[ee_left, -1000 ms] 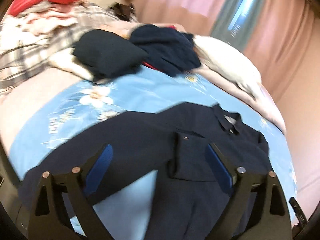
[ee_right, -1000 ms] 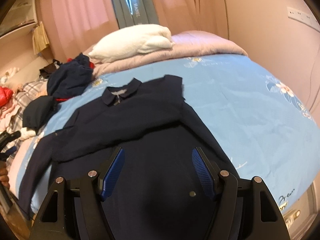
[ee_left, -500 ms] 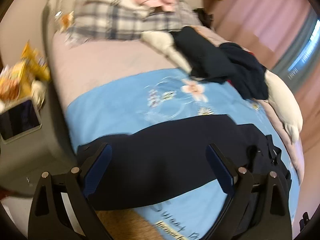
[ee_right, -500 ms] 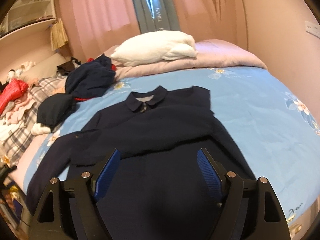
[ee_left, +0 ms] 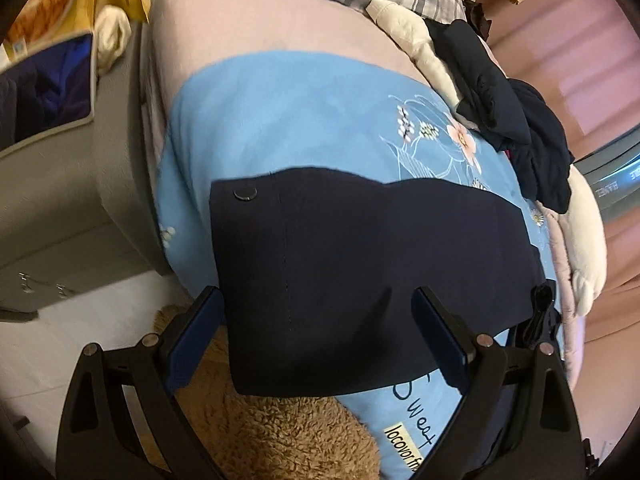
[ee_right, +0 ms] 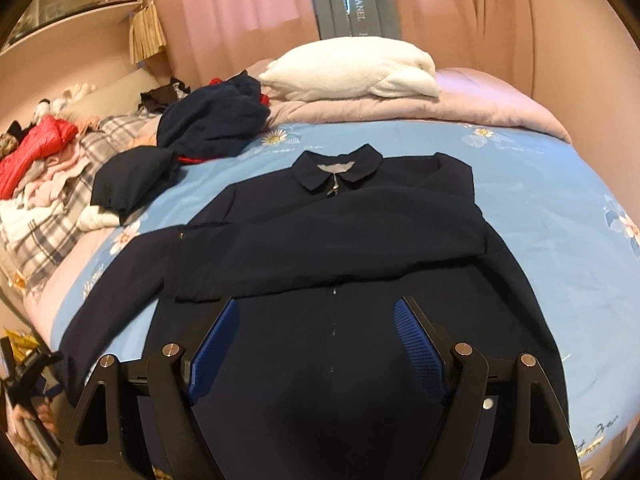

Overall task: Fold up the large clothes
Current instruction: 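Move the left gripper to the other sleeve cuff and close on it, then lift the other sleeve up off the sheet with the left gripper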

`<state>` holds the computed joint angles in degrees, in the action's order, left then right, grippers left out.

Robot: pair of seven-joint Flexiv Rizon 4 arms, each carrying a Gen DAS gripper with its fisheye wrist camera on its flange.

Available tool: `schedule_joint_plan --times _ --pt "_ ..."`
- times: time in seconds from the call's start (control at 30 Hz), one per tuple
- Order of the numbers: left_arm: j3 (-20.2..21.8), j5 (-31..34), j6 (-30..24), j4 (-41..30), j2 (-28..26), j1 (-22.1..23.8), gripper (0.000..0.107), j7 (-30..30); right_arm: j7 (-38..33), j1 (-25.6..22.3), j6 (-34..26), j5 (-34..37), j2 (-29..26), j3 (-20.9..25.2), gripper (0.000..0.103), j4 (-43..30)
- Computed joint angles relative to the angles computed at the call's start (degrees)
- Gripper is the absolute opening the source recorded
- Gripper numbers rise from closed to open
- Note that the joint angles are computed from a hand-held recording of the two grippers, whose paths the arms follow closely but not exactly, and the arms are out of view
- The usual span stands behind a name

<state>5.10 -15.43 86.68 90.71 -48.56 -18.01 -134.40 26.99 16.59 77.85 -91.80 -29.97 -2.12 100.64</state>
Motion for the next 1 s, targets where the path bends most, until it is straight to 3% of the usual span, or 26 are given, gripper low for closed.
schedule_joint_plan --times 0.17,0.3,0.4,0.53,0.63,0.67,0.73,0.83,0.9,0.93,1.0 --pt "-6.74 -1.86 2.76 2.1 -0.34 4.71 0.094 2.08 -1.95 0.52 -0.12 1.86 -0.2 0.09 0.08 0.11" --pt "-7.6 -2.97 2.67 2.94 -0.41 5.11 0.094 3.0 -3.25 1.25 0.06 3.48 -0.5 -0.39 0.08 0.05" --pt "-12.79 -3.66 5.5 3.57 -1.29 8.6 0.091 5.24 -3.63 1.67 0.37 4.24 -0.75 -0.75 0.08 -0.04" --pt "-20.76 -4.55 9.61 4.76 -3.0 13.86 0.075 7.39 -3.88 2.25 0.71 4.84 -0.85 -1.25 0.08 0.02" --pt "-29.73 -2.3 14.18 5.85 -5.48 20.13 0.054 7.83 -3.49 2.36 0.86 4.26 -0.66 -1.52 0.08 0.29" --pt "-30.32 -2.44 14.51 6.3 -5.33 20.54 0.048 7.49 -3.45 2.36 0.72 4.33 -0.65 -1.5 0.08 0.35" --pt "-27.47 -3.69 12.27 6.38 -3.58 18.44 0.042 7.41 -3.05 2.23 0.75 4.47 -0.59 -1.47 0.08 0.51" --pt "-19.14 -6.12 6.42 5.25 -0.34 12.09 0.031 5.94 -2.28 2.11 1.09 4.26 -0.62 -1.46 0.08 0.49" --pt "-17.48 -6.23 6.75 4.81 0.36 10.55 0.016 5.99 -1.78 2.14 0.92 3.64 -0.42 -1.53 0.08 0.64" --pt "-16.04 -6.2 7.35 4.41 1.08 9.18 0.015 6.18 -1.45 2.13 0.75 3.26 -0.3 -1.5 0.08 0.71" --pt "-8.19 -6.36 5.68 2.63 2.37 3.23 0.015 4.39 -0.53 1.9 0.58 2.28 -0.05 -1.36 0.08 0.84"
